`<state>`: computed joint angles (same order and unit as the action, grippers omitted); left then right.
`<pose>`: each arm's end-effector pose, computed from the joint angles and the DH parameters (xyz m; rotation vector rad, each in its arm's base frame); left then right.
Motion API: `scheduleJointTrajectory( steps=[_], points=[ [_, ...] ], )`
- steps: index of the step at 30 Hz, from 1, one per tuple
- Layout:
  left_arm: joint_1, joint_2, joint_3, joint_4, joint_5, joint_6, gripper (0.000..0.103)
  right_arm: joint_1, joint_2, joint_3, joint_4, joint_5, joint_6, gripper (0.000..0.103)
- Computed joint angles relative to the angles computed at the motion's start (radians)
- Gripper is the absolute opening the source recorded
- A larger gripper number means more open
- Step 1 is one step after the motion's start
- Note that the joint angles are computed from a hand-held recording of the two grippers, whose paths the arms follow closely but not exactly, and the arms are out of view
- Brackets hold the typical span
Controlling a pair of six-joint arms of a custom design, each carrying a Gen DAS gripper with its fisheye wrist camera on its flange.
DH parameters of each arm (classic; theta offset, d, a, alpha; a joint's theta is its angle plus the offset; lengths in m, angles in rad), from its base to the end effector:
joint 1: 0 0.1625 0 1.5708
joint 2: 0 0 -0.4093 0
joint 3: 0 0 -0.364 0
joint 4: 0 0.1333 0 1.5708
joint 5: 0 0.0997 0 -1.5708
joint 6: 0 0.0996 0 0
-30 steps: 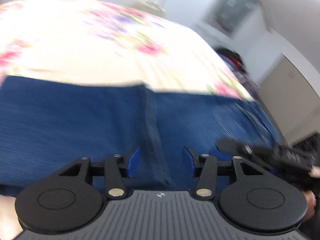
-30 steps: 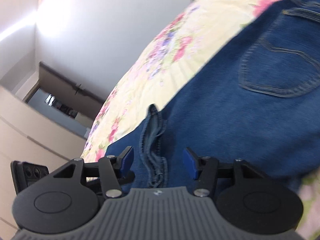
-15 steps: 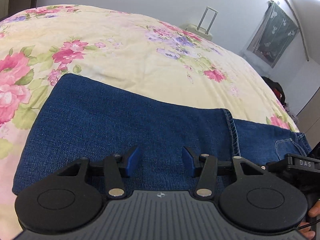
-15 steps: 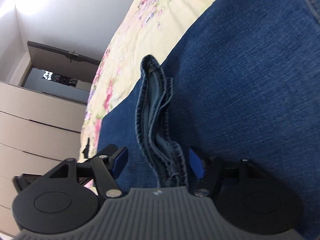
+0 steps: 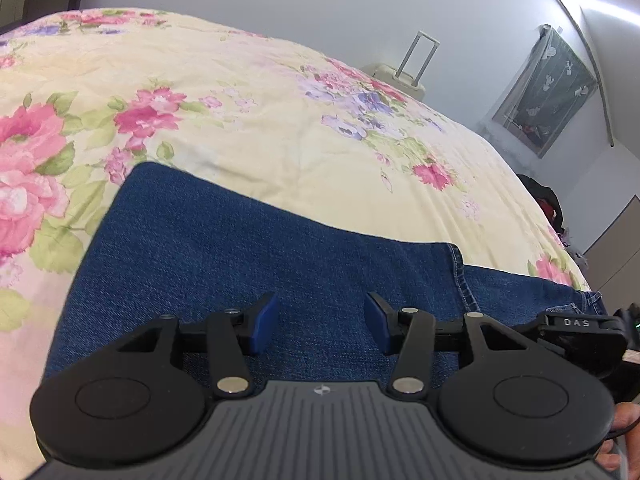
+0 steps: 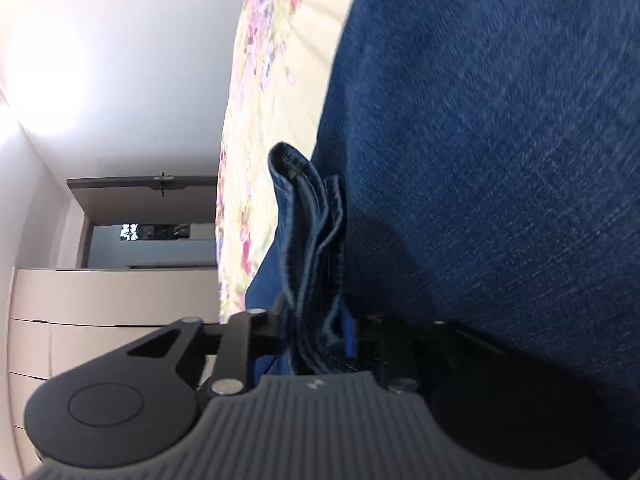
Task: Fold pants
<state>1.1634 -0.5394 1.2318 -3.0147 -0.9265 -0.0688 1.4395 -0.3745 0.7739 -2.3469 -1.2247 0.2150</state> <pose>-0.1232 -0.7730 0.1502 0.0952 2.4806 -1.1373 0.0552 -0.8581 0.1202 0.3820 2.7140 -0.5016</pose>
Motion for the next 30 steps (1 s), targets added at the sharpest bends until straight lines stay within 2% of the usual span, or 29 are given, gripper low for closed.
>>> scheduleJointTrajectory(
  steps=[2,6,12,15,18,22,25,30],
  points=[
    [-0.008,-0.003,0.006,-0.028,0.017,0.035,0.057,0.019,-0.025,0.029,-0.028,-0.040,-0.037,0.006],
    [-0.025,-0.018,0.031,-0.131,0.033,0.111,0.057,0.094,-0.068,0.048,-0.055,-0.153,-0.186,0.004],
    [-0.025,-0.094,0.116,-0.276,-0.050,0.113,0.057,0.191,-0.117,-0.039,-0.051,-0.264,-0.298,0.004],
    [-0.018,-0.105,0.122,-0.281,-0.066,0.106,0.057,0.230,-0.160,-0.079,-0.025,-0.356,-0.357,0.004],
    [-0.008,-0.099,0.110,-0.244,-0.067,0.082,0.057,0.249,-0.222,-0.069,-0.016,-0.457,-0.392,0.004],
    [-0.010,-0.089,0.108,-0.212,-0.066,0.085,0.056,0.253,-0.290,-0.048,-0.043,-0.602,-0.457,0.004],
    [-0.018,-0.080,0.111,-0.187,-0.086,0.102,0.056,0.226,-0.311,-0.077,-0.049,-0.662,-0.518,0.003],
    [-0.033,-0.033,0.079,-0.122,-0.040,0.173,0.056,0.172,-0.223,-0.289,0.028,-0.768,-0.584,0.003]
  ],
)
